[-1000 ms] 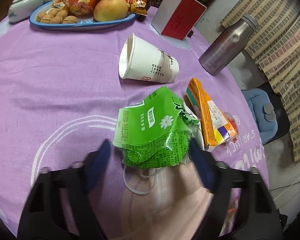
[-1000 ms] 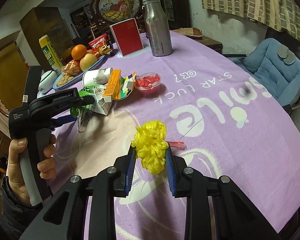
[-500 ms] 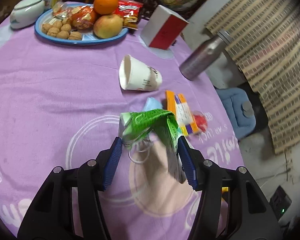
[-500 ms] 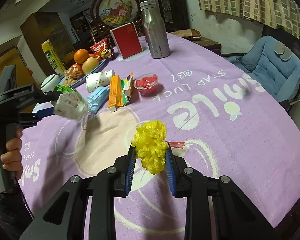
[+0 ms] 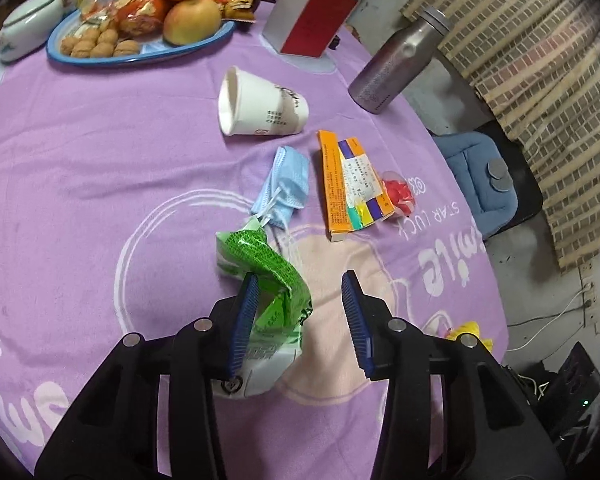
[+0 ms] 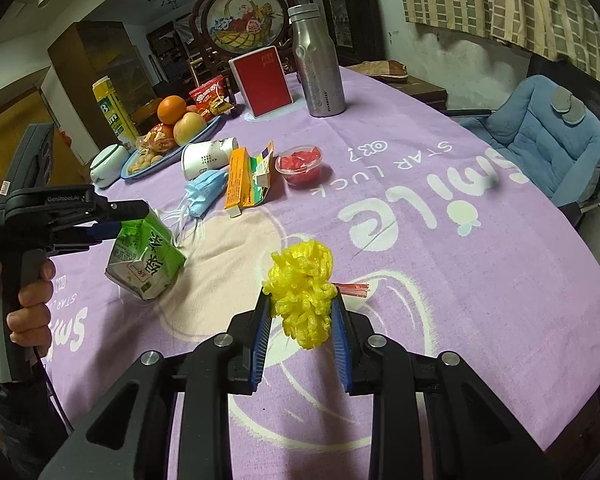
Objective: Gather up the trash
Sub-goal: 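Lift the green snack bag off the table with the left tool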
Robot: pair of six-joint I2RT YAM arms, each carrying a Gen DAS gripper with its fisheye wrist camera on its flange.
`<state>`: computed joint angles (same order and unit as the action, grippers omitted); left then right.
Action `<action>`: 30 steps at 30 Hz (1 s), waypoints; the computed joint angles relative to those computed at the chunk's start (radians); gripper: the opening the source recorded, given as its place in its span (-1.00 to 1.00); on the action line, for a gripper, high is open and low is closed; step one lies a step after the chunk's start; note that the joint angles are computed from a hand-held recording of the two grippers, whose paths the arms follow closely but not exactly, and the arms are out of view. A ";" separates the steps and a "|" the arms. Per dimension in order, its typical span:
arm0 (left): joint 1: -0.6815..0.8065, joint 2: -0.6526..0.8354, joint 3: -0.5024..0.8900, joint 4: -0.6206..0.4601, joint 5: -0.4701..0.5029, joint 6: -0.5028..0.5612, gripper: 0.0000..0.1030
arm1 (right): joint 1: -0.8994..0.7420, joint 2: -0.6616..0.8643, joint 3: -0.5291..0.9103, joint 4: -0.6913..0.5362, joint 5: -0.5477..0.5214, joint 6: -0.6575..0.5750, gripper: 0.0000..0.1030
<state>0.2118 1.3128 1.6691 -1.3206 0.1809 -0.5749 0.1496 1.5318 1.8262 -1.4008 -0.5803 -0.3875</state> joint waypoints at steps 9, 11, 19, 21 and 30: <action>-0.014 0.009 -0.040 -0.038 -0.047 -0.001 -0.04 | 0.002 0.002 0.003 -0.007 -0.017 -0.005 -0.45; -0.030 0.018 -0.067 -0.007 -0.032 0.012 -0.01 | 0.006 0.001 0.003 -0.009 -0.018 -0.006 -0.45; -0.148 0.051 -0.043 -0.013 -0.188 -0.006 -0.57 | 0.009 -0.004 -0.002 -0.008 -0.019 -0.005 -0.44; -0.162 0.016 -0.035 0.012 -0.194 -0.013 -0.57 | 0.011 -0.012 -0.006 -0.006 -0.019 0.001 -0.44; -0.328 -0.070 0.014 0.132 -0.203 -0.011 -0.57 | -0.012 -0.059 -0.010 0.018 -0.035 -0.003 -0.45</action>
<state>-0.1164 1.2427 1.6829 -1.1888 -0.0221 -0.5858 0.1380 1.4732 1.8157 -1.3825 -0.6154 -0.3905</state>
